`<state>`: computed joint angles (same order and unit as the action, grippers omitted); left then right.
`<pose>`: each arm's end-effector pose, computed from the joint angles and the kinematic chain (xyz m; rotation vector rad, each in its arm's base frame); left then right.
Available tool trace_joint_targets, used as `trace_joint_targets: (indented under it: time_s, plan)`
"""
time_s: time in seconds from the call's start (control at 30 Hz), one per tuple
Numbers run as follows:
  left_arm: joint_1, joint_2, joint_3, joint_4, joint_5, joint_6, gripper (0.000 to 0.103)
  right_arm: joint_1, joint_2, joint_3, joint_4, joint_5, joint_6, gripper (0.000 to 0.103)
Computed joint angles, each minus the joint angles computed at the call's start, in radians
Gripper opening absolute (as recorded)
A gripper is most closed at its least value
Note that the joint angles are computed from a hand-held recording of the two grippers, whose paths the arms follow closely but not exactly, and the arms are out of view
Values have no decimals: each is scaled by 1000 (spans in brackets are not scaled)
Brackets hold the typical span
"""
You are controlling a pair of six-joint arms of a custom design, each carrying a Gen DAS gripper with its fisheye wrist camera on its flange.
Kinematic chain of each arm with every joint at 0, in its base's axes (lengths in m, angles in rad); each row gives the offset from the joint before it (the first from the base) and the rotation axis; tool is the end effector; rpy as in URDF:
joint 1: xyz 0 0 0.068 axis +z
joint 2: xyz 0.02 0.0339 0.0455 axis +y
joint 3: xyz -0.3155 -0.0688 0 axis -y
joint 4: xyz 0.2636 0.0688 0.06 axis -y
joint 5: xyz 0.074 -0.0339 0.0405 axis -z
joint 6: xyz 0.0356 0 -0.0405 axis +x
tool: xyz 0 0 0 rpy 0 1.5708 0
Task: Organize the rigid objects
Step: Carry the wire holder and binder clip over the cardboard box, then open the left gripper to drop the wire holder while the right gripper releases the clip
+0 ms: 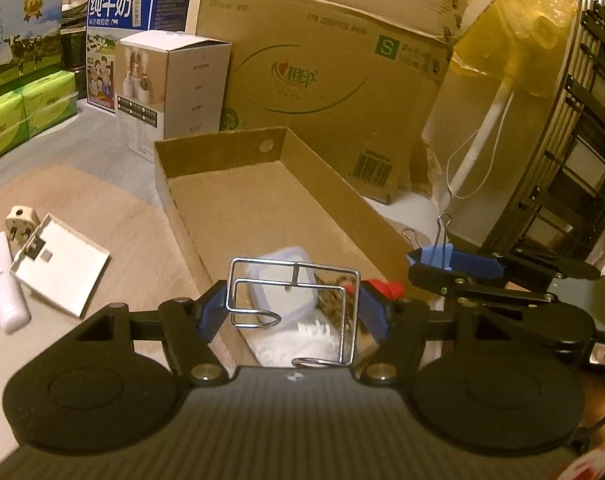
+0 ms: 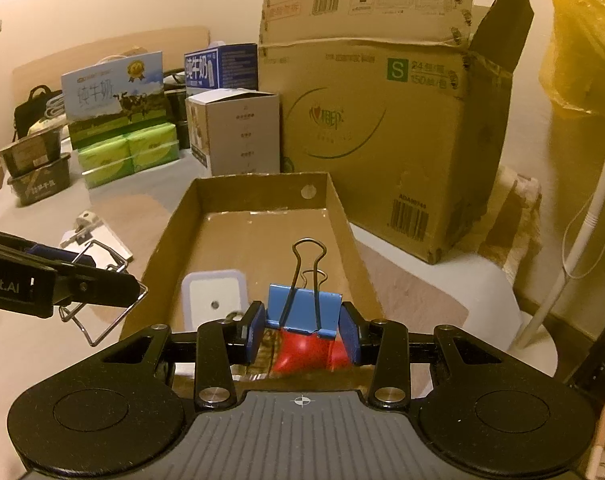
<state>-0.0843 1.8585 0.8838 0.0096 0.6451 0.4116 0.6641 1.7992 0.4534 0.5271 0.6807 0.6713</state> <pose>0.3624 -0.0521 0.1474 0.8214 2.2364 -0.6608 0.2329 0.1538 0.1030 0.3090 2.1531 -0.0724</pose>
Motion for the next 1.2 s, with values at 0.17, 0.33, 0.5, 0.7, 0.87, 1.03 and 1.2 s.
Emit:
trace_joint_targets:
  time_s: [0.17,0.33,0.5,0.7,0.87,1.03,1.2]
  plan:
    - [-30,63,86,3,-16,-62,66,-99,20,12,96,-86,-117,41]
    - [-56,154,202,-11,-39,-120,66,-192,71,59,140,-177,-211,41]
    - [-78,240,308,-17,-76,-150,66,-269,139,124,152,-266,-252,41]
    - [-99,329,430,-53,-88,-201,66,-324,210,203,128,-326,-299,41]
    - [-119,377,491,-68,-107,-211,66,-354,250,243,109,-350,-309,41]
    - [-126,395,504,-53,-132,-219,79,-362,269,267,94,-359,-310,41]
    - [-98,362,463,-28,-125,-215,79,-357,258,264,82,-355,-305,41]
